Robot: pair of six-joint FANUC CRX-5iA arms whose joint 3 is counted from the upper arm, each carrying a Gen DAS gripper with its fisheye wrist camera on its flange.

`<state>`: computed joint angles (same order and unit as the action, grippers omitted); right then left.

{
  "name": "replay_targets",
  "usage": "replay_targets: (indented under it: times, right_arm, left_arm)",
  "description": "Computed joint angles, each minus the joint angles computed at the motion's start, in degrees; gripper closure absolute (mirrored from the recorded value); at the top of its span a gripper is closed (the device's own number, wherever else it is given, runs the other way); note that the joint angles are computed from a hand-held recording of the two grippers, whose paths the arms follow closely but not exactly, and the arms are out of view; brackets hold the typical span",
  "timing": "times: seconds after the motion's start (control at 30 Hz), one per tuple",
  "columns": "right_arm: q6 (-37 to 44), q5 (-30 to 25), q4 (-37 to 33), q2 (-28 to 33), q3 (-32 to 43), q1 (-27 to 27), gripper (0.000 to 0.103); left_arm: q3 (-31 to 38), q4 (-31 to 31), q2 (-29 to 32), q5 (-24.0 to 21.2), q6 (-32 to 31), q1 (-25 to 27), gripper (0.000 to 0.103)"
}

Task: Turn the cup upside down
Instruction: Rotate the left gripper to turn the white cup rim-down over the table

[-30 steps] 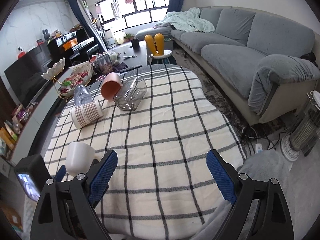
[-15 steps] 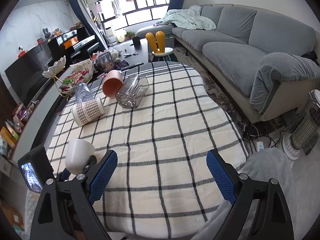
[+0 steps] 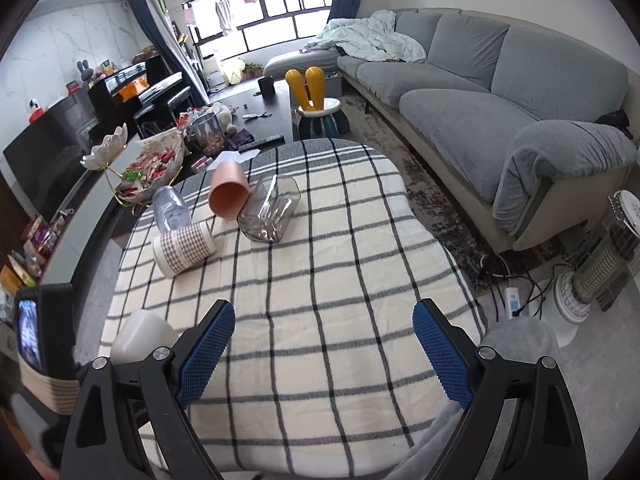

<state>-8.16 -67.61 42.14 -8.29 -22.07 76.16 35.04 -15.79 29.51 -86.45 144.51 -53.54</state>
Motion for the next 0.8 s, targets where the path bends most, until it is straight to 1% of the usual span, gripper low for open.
replay_targets:
  times: [0.23, 0.43, 0.6, 0.67, 0.73, 0.8]
  right_arm:
    - [5.15, 0.86, -4.17, 2.3, 4.63, -3.95, 0.012]
    - [10.16, 2.58, -9.98, 4.36, 8.04, -8.22, 0.012]
    - [13.52, 5.45, -14.3, 6.45, 10.1, -11.68, 0.012]
    - [14.51, 6.74, -16.3, 7.22, 10.74, -13.04, 0.012]
    - [15.43, 7.71, -17.78, 8.02, 11.42, -14.15, 0.012]
    - [15.97, 8.44, -18.47, 8.6, 11.76, -14.99, 0.012]
  left_arm:
    - [8.45, 11.43, 5.92, -9.16, -6.08, 4.47, 0.037]
    - [13.11, 21.18, 12.38, -16.31, -8.8, 8.19, 0.037]
    - [16.86, 30.58, 19.01, -22.13, -10.79, 11.43, 0.037]
    - [20.41, 32.87, 22.36, -25.6, -11.51, 12.1, 0.037]
    - [28.15, 33.7, 27.62, -31.16, -12.9, 12.21, 0.037]
    - [34.78, 35.98, 32.56, -35.78, -12.35, 12.53, 0.037]
